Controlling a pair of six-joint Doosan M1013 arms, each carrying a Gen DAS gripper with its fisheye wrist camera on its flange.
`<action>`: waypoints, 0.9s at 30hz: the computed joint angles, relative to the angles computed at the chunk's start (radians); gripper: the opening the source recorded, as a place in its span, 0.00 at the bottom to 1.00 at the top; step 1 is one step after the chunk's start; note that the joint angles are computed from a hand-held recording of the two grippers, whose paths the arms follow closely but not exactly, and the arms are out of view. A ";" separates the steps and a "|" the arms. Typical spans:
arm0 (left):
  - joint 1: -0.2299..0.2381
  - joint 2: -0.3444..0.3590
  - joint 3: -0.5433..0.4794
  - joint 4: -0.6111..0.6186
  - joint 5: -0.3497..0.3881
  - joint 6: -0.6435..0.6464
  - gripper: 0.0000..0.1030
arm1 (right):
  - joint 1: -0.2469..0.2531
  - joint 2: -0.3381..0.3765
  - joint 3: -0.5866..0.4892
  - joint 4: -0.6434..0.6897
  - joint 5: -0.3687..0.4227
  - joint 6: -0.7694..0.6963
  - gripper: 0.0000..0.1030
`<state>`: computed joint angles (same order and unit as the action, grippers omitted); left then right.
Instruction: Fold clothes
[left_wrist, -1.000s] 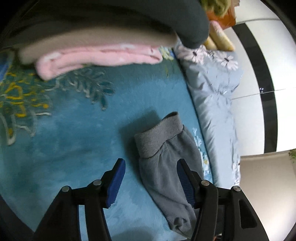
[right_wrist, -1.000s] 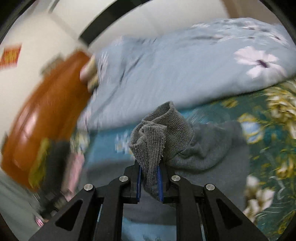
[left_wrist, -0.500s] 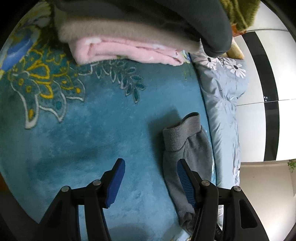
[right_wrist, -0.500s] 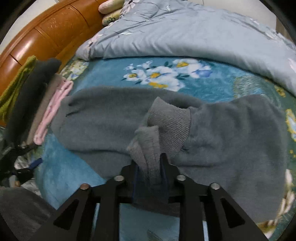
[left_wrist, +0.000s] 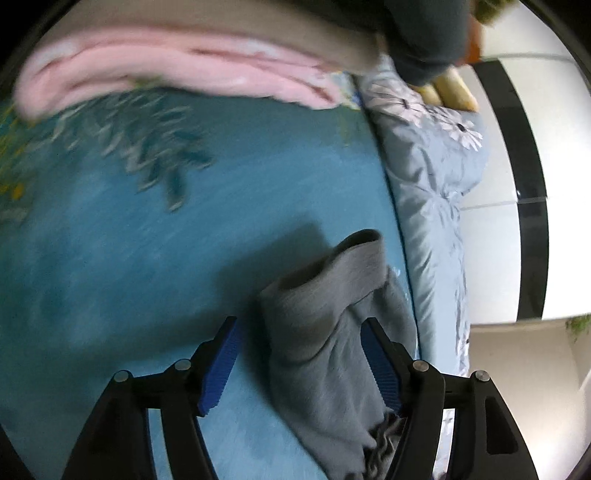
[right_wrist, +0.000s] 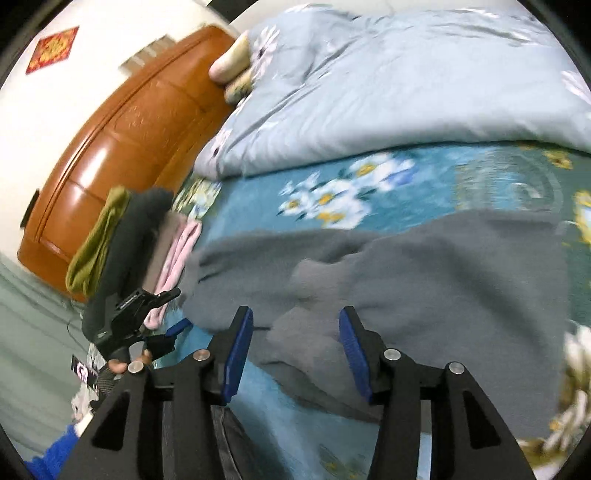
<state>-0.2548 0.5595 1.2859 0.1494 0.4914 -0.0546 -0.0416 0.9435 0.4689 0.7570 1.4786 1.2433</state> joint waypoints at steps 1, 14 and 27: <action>0.001 0.009 -0.014 0.003 0.009 0.015 0.66 | -0.010 -0.013 0.023 -0.001 -0.018 0.007 0.49; 0.003 0.042 -0.125 0.015 0.107 0.142 0.17 | -0.096 -0.100 0.218 0.043 -0.135 0.139 0.49; -0.099 0.218 -0.692 -0.043 0.349 0.620 0.16 | -0.130 -0.122 0.285 0.156 -0.167 0.107 0.49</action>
<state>-0.3537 0.7776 0.5942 0.1066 0.8406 0.5653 -0.1719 0.8211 0.7540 0.9127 1.3119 1.3502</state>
